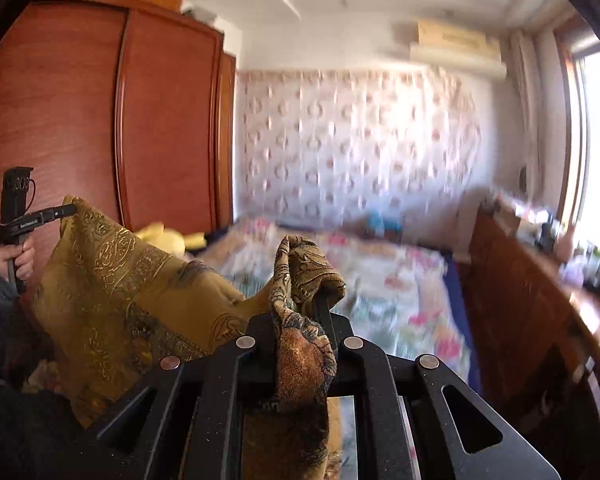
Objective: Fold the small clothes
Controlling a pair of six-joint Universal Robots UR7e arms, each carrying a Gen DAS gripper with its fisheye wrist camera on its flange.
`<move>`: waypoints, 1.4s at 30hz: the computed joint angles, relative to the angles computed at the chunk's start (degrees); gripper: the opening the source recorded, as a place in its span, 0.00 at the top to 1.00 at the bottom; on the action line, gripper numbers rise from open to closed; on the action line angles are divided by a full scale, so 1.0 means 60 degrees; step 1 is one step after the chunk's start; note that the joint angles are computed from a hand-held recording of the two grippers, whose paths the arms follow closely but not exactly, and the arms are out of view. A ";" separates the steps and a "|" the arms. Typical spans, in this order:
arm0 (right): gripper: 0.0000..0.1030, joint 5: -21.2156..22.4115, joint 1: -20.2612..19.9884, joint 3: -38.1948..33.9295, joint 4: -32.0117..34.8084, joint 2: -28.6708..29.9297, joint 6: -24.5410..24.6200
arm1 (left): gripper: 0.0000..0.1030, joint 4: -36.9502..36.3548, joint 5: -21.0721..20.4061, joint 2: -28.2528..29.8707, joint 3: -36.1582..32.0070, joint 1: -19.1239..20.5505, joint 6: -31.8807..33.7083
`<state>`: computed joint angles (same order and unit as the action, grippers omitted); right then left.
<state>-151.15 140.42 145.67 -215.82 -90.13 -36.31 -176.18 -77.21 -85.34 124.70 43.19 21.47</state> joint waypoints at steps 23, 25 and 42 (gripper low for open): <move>0.88 0.2013 -0.4803 -0.3095 0.1502 0.2732 -0.0149 | 0.90 0.0182 0.1651 0.5974 -0.5062 0.2374 0.0959; 0.88 0.2132 -0.4984 -0.3469 0.2150 0.2802 0.0196 | 0.90 0.0425 0.1693 0.6241 -0.5352 0.2424 0.0798; 0.58 0.2912 -0.6292 -0.4191 0.4459 0.2219 0.1332 | 0.48 0.2057 0.1680 0.6855 -0.5921 0.2825 0.0178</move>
<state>-133.68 102.67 120.52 -189.07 -76.82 -28.32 -163.84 -67.13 -44.21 89.18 60.14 22.53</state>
